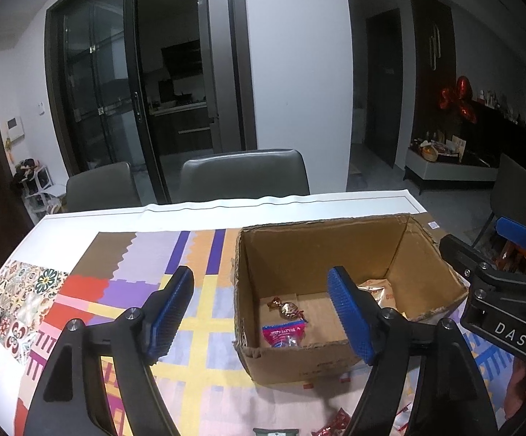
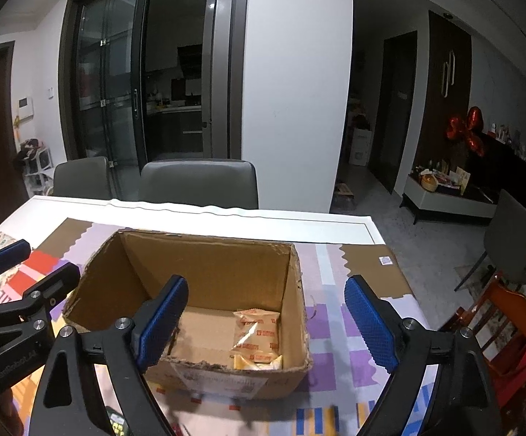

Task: Organize snacks
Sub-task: 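Withdraw both open tools from the box back toward the remaining snacks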

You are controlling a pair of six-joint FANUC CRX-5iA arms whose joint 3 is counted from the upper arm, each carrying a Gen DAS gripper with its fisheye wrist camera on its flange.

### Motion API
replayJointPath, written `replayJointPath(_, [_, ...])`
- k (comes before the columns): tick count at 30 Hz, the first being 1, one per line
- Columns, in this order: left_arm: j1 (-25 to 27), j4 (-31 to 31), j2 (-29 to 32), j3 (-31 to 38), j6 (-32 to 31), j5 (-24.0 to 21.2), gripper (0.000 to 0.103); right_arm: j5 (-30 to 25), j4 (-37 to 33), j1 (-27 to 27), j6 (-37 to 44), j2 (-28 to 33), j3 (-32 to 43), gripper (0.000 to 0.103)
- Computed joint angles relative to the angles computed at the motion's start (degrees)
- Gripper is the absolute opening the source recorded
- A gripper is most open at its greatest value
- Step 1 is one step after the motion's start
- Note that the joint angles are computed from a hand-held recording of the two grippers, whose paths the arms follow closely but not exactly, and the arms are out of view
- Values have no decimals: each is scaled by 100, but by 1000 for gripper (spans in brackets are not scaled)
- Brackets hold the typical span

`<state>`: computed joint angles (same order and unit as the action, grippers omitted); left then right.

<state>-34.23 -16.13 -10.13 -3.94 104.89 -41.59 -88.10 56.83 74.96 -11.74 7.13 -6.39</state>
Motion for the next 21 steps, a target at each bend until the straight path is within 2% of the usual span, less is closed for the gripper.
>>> replayJointPath(21, [-372,-304,-593,-225,293,-288,76,-761,-2,771,-347,-168,-6,89])
